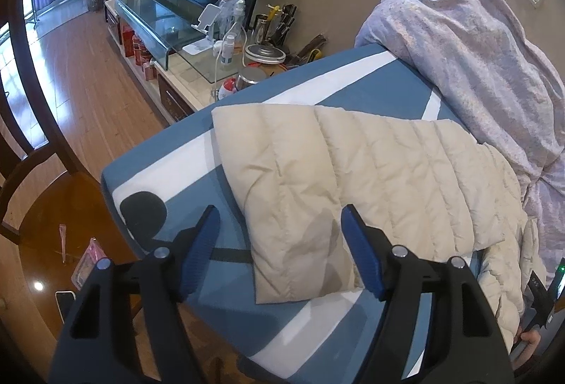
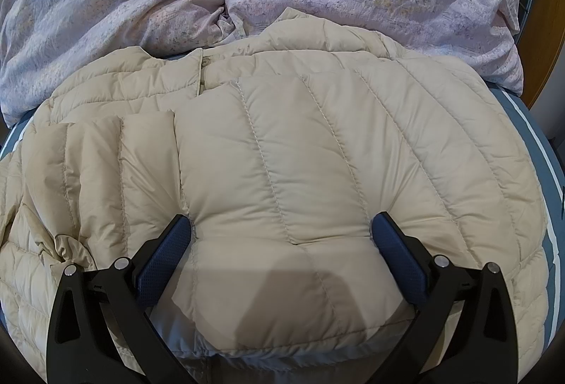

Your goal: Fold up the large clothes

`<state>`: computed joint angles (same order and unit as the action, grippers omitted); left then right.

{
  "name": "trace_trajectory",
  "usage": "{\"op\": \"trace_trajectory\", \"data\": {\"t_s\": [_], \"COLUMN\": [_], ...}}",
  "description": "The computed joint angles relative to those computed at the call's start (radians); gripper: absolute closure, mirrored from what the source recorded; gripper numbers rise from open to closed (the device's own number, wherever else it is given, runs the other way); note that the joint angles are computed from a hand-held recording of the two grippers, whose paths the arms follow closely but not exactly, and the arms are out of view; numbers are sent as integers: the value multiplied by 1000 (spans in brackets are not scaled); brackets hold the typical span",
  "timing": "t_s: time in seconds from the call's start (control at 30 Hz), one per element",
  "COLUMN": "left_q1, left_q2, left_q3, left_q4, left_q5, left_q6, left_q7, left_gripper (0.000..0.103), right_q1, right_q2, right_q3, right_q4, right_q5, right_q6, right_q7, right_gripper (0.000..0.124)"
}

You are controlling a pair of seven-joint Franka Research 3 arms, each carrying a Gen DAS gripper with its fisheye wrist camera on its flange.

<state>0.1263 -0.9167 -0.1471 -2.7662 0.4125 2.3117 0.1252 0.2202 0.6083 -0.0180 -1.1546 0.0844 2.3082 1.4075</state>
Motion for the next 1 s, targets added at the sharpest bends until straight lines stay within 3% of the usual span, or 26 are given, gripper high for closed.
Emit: {"op": "trace_trajectory", "data": {"t_s": [0.27, 0.33, 0.5, 0.6, 1.0], "left_q1": [14, 21, 18, 18, 23], "left_q2": [3, 5, 4, -3, 78], "left_q3": [-16, -25, -16, -2, -60], "left_q4": [-14, -16, -23, -36, 95], "left_q5": [36, 47, 58, 44, 113], "left_q6": [41, 42, 52, 86, -7], "left_q7": [-13, -22, -38, -41, -27], "left_gripper": [40, 48, 84, 94, 99], "right_q1": [0, 0, 0, 0, -1], "right_q2": [-3, -2, -4, -3, -6], "right_q3": [0, 0, 0, 0, 1], "right_q4": [-5, -3, -7, -6, -11], "right_q5": [0, 0, 1, 1, 4], "right_q6": [2, 2, 3, 2, 4], "right_q7": [0, 0, -1, -1, -3], "right_gripper": [22, 22, 22, 22, 22]}}
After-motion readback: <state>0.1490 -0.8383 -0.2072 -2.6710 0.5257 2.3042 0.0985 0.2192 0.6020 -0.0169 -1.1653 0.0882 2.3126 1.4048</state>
